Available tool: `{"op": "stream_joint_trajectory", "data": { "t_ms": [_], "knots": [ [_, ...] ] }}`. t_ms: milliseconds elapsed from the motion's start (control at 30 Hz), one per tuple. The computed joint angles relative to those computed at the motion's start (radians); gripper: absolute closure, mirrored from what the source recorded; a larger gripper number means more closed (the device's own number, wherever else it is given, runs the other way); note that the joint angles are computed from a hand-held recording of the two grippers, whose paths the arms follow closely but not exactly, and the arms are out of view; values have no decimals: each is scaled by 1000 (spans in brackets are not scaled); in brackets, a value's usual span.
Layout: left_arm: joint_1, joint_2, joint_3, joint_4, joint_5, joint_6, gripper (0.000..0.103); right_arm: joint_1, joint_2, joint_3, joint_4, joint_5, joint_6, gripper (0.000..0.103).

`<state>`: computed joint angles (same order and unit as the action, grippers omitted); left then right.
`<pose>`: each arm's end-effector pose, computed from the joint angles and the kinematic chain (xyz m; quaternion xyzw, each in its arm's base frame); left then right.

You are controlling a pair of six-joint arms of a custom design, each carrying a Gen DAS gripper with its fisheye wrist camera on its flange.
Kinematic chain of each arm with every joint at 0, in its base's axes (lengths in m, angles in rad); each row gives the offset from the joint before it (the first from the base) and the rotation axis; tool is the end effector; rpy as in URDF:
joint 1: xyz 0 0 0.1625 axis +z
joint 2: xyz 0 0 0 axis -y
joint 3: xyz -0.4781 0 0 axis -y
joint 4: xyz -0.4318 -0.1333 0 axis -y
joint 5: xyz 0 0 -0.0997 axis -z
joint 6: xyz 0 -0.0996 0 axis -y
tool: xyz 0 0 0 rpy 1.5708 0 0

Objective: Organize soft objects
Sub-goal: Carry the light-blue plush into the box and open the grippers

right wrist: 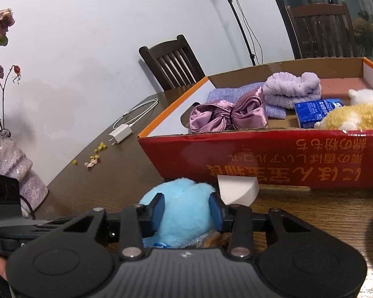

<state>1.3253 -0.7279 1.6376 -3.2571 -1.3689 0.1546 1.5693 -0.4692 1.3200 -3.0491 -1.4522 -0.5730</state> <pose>-0.0364 -0.7760 0.1400 0.1456 0.9101 -0.3805 0.0761 0.1438 -0.8501 0.0325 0.2852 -0.9059 0.3114 0.0332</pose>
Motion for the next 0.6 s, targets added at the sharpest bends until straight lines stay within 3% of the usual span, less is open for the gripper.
{"op": "stream_joint_trajectory", "data": {
  "t_ms": [133,300,600],
  "knots": [
    [-22,-19,42,-30,39,10,62,3,-21,26,4,4,2,71],
    [-53,-78,152,-86,29,30,62,21,-84,151,-74,-12,-54,71],
    [-67,-131,297,-52,-45,3,61,-13,-236,457,-223,-43,-44,71]
  ]
}}
